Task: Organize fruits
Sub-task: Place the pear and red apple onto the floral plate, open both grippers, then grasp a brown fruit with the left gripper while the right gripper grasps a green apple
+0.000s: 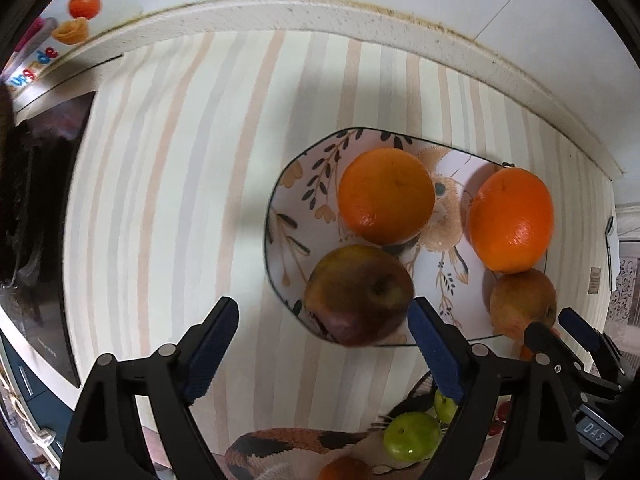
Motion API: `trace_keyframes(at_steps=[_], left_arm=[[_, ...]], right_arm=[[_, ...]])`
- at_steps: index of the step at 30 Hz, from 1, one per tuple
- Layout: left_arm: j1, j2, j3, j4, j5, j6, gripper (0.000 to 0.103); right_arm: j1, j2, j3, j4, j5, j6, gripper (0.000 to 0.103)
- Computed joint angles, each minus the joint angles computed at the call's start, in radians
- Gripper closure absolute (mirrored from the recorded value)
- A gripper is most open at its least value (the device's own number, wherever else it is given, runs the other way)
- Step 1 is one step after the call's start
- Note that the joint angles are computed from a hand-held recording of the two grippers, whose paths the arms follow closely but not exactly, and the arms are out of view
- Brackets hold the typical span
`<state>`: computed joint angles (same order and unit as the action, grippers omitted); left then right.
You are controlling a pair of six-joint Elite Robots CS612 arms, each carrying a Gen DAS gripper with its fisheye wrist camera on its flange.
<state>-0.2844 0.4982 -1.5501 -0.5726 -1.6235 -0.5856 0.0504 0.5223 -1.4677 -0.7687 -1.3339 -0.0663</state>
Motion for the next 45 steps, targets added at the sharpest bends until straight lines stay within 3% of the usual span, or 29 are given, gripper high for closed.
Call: trace_keyframes(at_steps=[8, 15, 26, 40, 45], left_arm=[[-0.029, -0.007, -0.091, 0.04, 0.052, -0.002, 0.017], [-0.081, -0.007, -0.147, 0.022, 0.138, -0.007, 0.017], [-0.134, -0.014, -0.24, -0.001, 0.238, 0.013, 0.017], [-0.169, -0.029, -0.307, -0.012, 0.249, -0.008, 0.017], [-0.176, -0.006, -0.318, 0.074, 0.213, -0.01, 0.017]], right_arm=[[-0.002, 0.007, -0.07, 0.004, -0.019, -0.001, 0.008], [0.004, 0.01, -0.146, -0.011, -0.051, -0.027, 0.008], [-0.007, 0.004, -0.261, -0.018, -0.046, -0.007, 0.008], [-0.036, -0.019, -0.365, 0.009, 0.029, 0.04, 0.008], [-0.05, 0.008, -0.377, 0.071, 0.082, 0.043, 0.011]])
